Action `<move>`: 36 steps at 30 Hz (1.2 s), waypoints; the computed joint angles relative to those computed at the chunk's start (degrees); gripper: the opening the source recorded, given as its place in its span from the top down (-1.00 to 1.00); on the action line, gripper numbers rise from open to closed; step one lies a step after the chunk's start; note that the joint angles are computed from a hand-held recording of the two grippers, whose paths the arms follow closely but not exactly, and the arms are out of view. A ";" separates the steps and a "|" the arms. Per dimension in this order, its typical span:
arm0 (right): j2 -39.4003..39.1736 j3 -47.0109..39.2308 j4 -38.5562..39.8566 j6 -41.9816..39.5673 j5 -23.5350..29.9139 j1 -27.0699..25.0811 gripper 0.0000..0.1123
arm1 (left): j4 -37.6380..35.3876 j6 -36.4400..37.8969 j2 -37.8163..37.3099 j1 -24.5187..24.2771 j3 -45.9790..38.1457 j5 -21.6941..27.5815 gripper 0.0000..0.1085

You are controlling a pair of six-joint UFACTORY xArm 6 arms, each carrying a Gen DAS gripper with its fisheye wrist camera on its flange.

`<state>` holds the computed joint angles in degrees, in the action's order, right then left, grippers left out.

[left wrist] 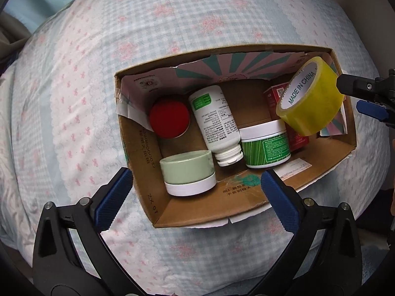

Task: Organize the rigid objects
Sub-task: 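Release the green jar with left tool while right tool releases tape into box, then move left tool to the white earbud case while right tool approaches white cap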

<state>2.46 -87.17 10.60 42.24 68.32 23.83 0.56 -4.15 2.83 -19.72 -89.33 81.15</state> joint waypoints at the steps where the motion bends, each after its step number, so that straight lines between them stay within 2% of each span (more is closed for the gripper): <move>1: -0.70 0.63 -0.15 0.28 -0.11 0.09 -0.75 | -0.34 -0.24 -0.38 0.05 0.19 0.26 -0.89; 12: -6.84 3.75 -1.65 2.37 -1.40 2.07 -0.75 | 0.05 -3.66 -8.98 0.22 5.03 0.18 -0.89; 18: -10.12 2.80 -4.90 2.42 0.19 4.74 -0.75 | 0.83 -5.79 -14.46 0.06 6.15 1.35 -0.89; 25: -15.51 2.02 -13.18 3.85 5.56 9.19 -0.75 | 2.19 -8.26 -19.59 -1.90 6.16 2.99 -0.89; 28: -18.70 2.79 -16.11 5.49 8.85 11.22 -0.75 | 0.10 -9.63 -22.01 -3.42 6.50 2.63 -0.89; 32: -24.30 5.79 -18.75 9.44 12.09 13.91 -0.75 | -2.49 -12.25 -25.81 -6.64 8.96 -0.75 -0.89; 36: -29.85 7.32 -23.59 14.32 18.49 17.08 -0.75 | -3.24 -14.91 -27.37 -11.19 9.92 -3.27 -0.89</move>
